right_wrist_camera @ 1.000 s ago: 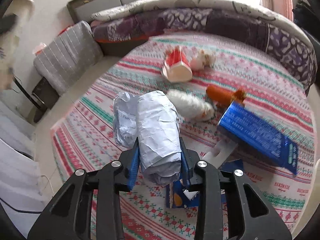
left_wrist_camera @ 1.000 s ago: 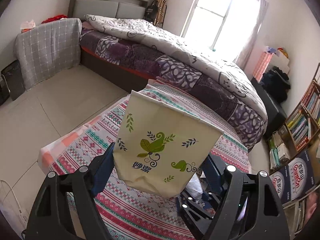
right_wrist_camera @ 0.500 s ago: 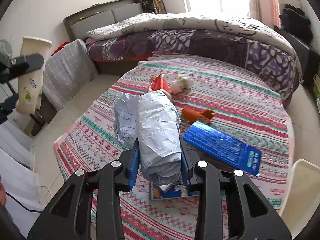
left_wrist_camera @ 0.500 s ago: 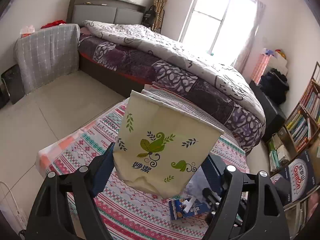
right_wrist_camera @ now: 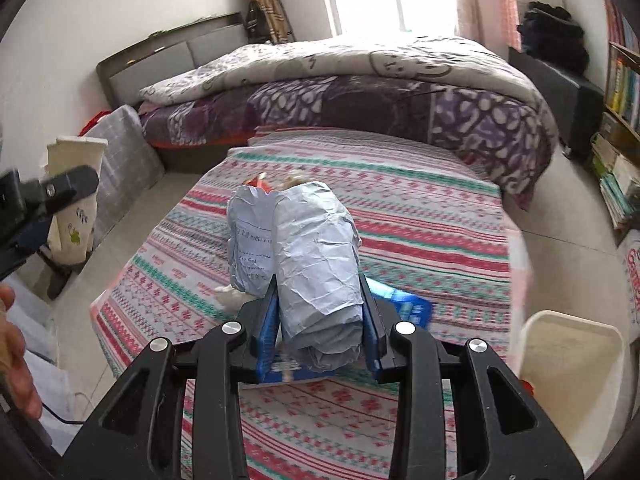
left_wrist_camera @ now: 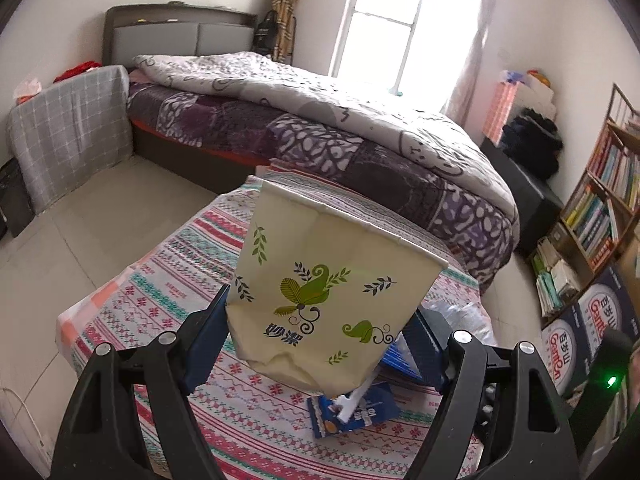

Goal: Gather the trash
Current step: 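Grasp the crumpled plastic bag with the right gripper while the left holds the paper cup, then drop the plastic bag and paper cup into the white bin with both grippers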

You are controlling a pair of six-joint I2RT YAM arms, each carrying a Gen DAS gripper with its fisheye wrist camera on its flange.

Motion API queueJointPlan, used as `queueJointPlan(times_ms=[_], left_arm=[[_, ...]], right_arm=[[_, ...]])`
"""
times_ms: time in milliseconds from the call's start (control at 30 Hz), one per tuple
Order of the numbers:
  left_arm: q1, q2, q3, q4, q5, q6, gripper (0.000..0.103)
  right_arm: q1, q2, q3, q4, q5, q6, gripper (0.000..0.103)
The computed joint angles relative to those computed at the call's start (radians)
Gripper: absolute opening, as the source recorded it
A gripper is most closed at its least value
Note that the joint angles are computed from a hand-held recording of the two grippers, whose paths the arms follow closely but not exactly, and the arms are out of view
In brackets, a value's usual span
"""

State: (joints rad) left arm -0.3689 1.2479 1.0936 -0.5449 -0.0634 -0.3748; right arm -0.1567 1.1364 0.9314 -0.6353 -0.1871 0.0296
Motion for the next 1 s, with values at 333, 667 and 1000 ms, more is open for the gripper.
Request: queueJointPlan(times_ms=[333,667,1000], left_arm=[[-0.168,0.061,0.027,0.024,-0.081,-0.013,0.078],[-0.334,0.143,0.059,0.044,-0.143,-0.020,0.078],[-0.477,0.252,0.120,0.061,-0.165,-0.034,0.078]], right_arm=[[-0.229,0.001,0.044,-0.074,-0.077,-0.102,0.034],[-0.494,0.056,0.125,-0.179,-0.136,-0.251,0.034],[-0.706,0.170,0.199,-0.240,-0.087,-0.420,0.035]])
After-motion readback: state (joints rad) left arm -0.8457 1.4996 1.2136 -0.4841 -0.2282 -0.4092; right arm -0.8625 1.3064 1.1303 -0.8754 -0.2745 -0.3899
